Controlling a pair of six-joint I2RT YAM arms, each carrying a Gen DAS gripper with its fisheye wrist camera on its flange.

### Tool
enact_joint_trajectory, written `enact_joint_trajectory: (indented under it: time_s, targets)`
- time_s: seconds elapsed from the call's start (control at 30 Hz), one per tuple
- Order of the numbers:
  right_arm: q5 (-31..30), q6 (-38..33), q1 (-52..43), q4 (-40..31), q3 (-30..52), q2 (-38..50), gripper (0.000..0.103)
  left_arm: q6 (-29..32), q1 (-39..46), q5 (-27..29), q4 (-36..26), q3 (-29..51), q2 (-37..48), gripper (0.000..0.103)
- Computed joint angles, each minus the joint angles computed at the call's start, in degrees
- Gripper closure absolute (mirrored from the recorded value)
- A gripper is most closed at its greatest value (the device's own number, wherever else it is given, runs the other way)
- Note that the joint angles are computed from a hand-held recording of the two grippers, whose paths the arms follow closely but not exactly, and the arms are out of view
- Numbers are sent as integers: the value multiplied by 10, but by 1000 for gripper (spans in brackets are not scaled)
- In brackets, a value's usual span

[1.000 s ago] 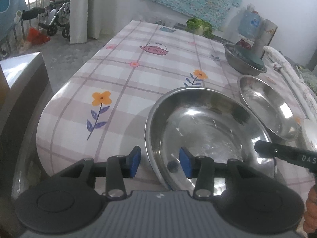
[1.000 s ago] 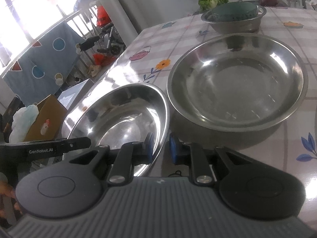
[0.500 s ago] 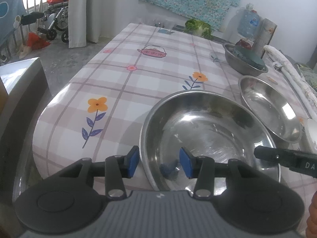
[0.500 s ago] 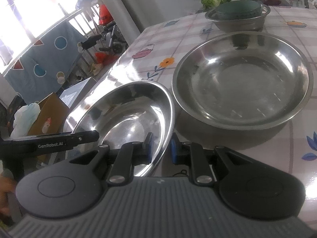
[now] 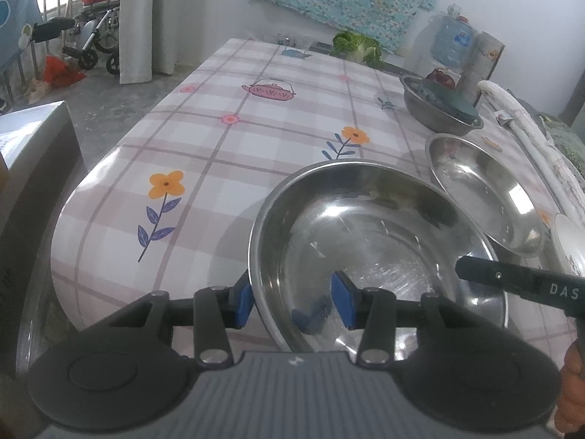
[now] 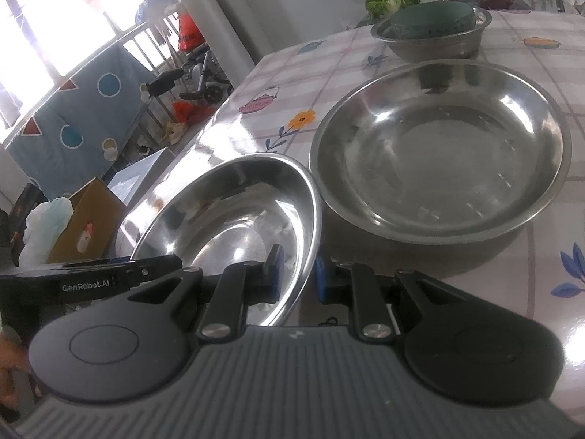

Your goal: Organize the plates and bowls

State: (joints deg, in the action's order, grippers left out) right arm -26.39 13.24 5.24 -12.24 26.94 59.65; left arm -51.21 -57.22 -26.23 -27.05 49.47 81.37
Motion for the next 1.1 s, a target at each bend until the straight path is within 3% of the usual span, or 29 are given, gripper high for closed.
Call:
enact_joint_trajectory:
  time_s: [1.1]
  targets:
    - [-8, 5, -4, 4, -5, 1, 86, 23, 6, -15, -19, 36, 40, 55]
